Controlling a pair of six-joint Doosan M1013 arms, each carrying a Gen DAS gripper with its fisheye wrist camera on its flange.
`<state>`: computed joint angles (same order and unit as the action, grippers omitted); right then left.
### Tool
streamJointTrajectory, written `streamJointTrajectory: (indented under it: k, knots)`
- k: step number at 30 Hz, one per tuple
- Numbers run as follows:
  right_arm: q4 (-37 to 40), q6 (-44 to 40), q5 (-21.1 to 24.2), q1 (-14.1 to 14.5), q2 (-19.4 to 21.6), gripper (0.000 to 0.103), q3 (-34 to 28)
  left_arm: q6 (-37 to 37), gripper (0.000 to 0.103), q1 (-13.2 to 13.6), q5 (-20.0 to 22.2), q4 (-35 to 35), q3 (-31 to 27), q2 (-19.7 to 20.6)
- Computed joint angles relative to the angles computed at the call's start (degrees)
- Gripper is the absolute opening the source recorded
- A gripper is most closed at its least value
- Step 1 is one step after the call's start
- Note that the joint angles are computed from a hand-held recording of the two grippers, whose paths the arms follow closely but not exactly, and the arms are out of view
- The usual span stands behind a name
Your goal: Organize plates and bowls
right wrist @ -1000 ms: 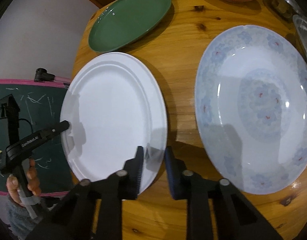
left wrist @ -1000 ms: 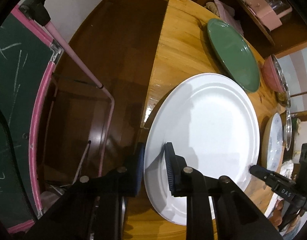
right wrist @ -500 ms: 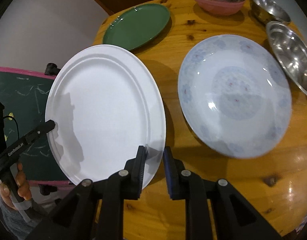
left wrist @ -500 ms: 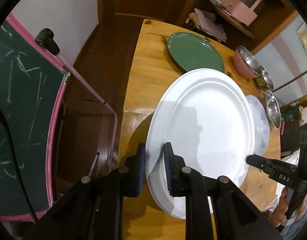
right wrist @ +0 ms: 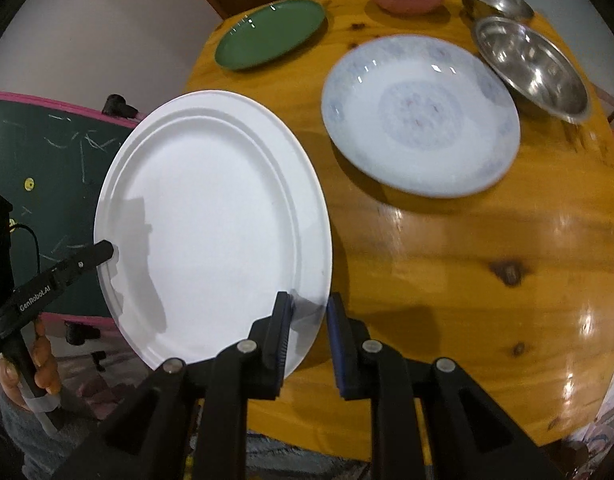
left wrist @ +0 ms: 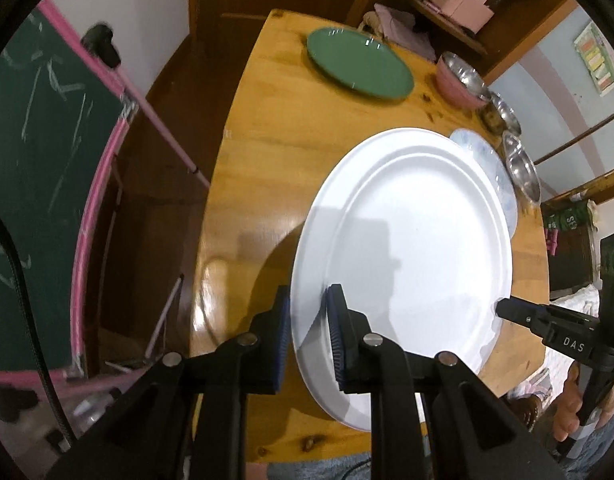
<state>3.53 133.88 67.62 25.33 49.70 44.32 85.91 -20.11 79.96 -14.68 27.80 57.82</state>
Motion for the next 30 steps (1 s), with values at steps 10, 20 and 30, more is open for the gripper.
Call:
streamJointTrajectory:
  k: [10,20,30]
  knots:
    - [1.9,-0.7,-0.3,0.6,0.2,0.018,3.0,-1.9,0.016,0.3,-3.6,0.0,11.1,-3.4]
    - [0.4,-0.3,3.4,1.0,3.4,0.018,-1.4,-3.0,0.017,-0.4,-5.8,2.4,13.4,-3.6]
    - [0.7,-0.4,3.6,1.1,4.0,0.018,-1.9,-3.7,0.018,-0.7,-5.9,3.7,13.3,-3.2]
